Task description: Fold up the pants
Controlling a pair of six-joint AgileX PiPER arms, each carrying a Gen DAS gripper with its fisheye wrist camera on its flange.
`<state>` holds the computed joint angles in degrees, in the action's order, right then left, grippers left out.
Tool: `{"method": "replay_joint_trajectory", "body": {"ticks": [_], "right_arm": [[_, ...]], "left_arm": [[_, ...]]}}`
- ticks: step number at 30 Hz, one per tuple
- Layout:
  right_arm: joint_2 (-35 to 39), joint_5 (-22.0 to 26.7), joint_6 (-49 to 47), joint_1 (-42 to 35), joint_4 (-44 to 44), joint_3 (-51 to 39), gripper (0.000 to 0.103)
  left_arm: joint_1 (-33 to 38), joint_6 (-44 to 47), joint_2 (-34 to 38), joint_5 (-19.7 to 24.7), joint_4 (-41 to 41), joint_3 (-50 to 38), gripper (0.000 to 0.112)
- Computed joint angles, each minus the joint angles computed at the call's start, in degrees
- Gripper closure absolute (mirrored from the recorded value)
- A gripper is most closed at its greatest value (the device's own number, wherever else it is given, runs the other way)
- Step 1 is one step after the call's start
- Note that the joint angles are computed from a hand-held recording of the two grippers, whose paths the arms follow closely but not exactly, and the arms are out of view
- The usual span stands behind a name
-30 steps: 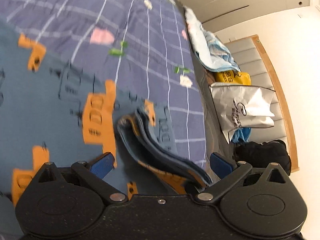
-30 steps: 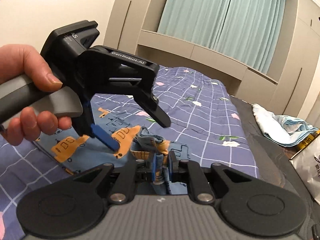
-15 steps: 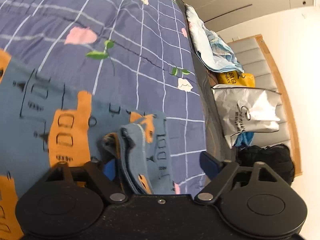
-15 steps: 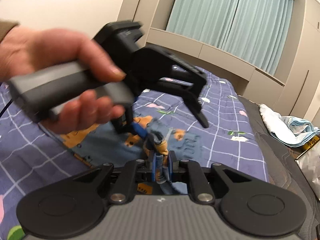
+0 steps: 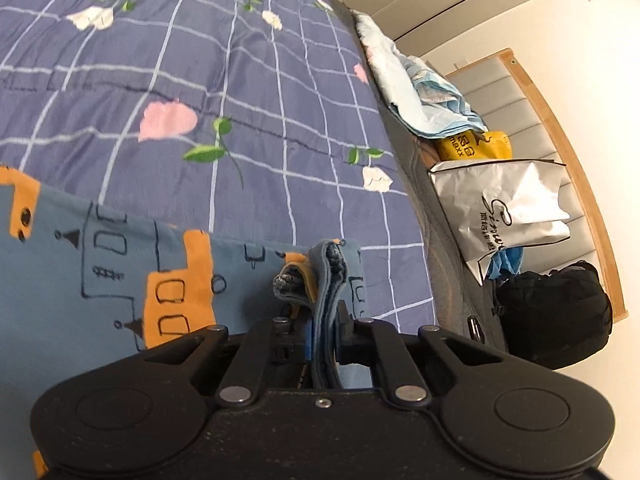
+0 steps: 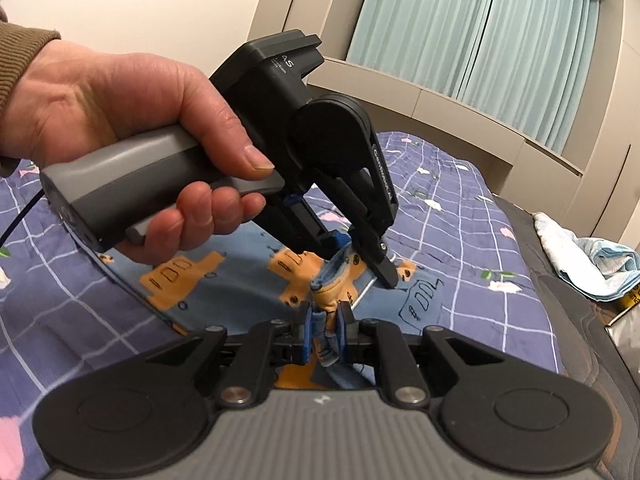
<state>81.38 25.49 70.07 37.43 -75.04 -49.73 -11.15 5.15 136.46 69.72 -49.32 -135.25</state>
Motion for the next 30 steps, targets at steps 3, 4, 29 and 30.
{"method": "replay_joint_trajectory", "body": {"ticks": [3,4,29,30], "right_arm": [[0.56,0.70,0.11,0.97,0.50,-1.25,0.089],[0.82,0.81,-0.16,1.29,0.75,-1.85,0.089],[19.20,-5.16,-9.21,8.27,8.02,-20.47,0.089],[19.95,-5.43,-10.05,8.37,8.86,-21.15,0.089]], "left_arm": [[1.20,1.33,-1.15,0.01,-0.67,1.03,0.103],[1.67,1.94,-1.83,-0.14,-0.73,1.77,0.103],[17.29,10.38,-10.35,-1.03,1.81,18.55,0.101],[17.48,10.27,-10.22,-1.23,2.49,18.79,0.094]]}}
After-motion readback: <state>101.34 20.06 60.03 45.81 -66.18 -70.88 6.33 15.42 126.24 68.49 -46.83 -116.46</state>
